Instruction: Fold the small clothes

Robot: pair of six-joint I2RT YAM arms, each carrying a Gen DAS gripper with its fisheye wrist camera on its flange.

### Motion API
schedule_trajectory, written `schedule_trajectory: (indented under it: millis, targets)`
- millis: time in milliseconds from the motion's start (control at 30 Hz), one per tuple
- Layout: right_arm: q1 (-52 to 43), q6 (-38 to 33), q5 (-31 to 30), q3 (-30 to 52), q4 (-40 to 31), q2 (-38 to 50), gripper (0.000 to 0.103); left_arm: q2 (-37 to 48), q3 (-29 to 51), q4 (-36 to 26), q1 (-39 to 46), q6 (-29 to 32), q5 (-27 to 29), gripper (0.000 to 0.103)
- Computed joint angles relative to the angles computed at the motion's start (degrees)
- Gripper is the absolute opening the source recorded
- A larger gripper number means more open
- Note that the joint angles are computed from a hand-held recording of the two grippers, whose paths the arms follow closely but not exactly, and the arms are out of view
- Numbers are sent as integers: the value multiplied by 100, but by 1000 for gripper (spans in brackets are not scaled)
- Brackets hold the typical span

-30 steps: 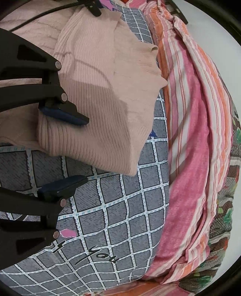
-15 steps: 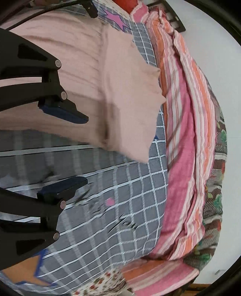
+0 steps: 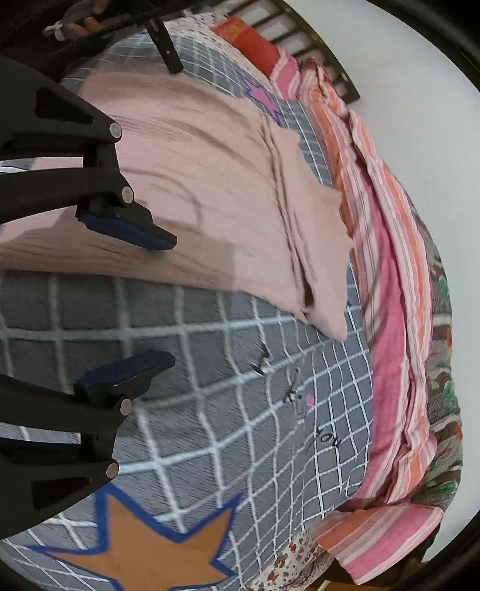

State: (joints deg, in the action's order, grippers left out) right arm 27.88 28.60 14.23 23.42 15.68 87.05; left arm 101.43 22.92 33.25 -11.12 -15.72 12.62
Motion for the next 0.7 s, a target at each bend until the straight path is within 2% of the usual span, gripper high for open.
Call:
schedule_trajectory:
  millis: [67,233,333,400,433,467,500,600,700]
  targets:
    - [225,109,33,-207,203,-65,54,1,-286,357,89,-148,234,43]
    - [736,346,251,-464,463,-40,51,222,-524,708,233,-262,688,43]
    - [931,518,402,-518,647,152,51,395,-552,975,173,-410,596,42]
    - [984,598,525,-538,913,343,48,438,-515,1022,193,-534,628,31]
    - [967,593,519,-529,989,393,39,444,-474,1001,235,-597,715,21]
    - [924,539,438,-525,1076,425,21,455,-381,909,312,-654,875,11]
    - [851,449,296,-526,1131,412,11,469,-283,799,402,-679,1067,10]
    - [756,346,241,-802,1376,-13,7,294,-432,1043,669,-714,1359,8]
    - [648,653,375,-1304,1427,-734,5,137,-759,1305,997,-539,1475,6]
